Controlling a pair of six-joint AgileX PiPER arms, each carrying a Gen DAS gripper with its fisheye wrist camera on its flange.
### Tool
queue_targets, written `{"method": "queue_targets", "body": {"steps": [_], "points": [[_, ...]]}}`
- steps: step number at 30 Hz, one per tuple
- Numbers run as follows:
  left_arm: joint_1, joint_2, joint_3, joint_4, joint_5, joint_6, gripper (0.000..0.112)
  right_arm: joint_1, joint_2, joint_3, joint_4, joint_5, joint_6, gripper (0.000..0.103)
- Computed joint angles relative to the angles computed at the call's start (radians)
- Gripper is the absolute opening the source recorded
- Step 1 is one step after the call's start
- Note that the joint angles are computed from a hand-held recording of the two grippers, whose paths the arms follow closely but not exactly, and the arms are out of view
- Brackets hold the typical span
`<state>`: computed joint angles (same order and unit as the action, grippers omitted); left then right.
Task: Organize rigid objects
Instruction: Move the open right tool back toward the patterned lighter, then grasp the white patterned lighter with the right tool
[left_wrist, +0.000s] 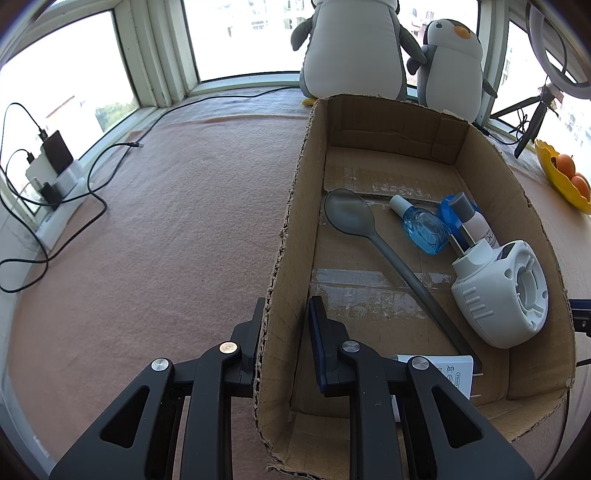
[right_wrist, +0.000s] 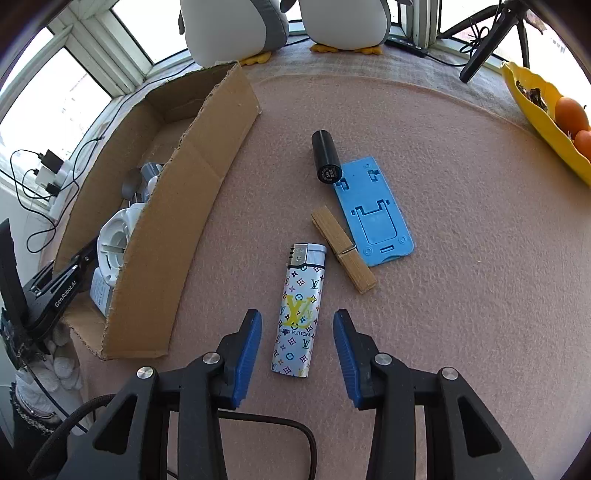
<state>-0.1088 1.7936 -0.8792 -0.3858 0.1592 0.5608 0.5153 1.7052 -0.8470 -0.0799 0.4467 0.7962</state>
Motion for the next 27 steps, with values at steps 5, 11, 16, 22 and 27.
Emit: {"method": "queue_targets", "body": {"steps": [5,11,16,22,27], "points": [[0.0,0.0,0.0,-0.003,0.0,0.004,0.018,-0.003,0.04,-0.043,-0.006,0.03,-0.011,0.031],[0.001,0.0,0.001,-0.011,0.0,0.011,0.018,0.029,0.093,-0.122,-0.088,0.106,0.036,0.027],[0.002,-0.001,0.002,-0.015,-0.001,0.016,0.018,0.065,0.13,-0.177,-0.155,0.163,0.064,0.022],[0.002,-0.001,0.002,-0.017,-0.001,0.018,0.018,0.099,0.139,-0.181,-0.224,0.172,0.109,0.021],[0.003,-0.001,0.003,-0.022,-0.001,0.023,0.018,0.089,0.105,-0.131,-0.235,0.122,0.14,0.021]]}}
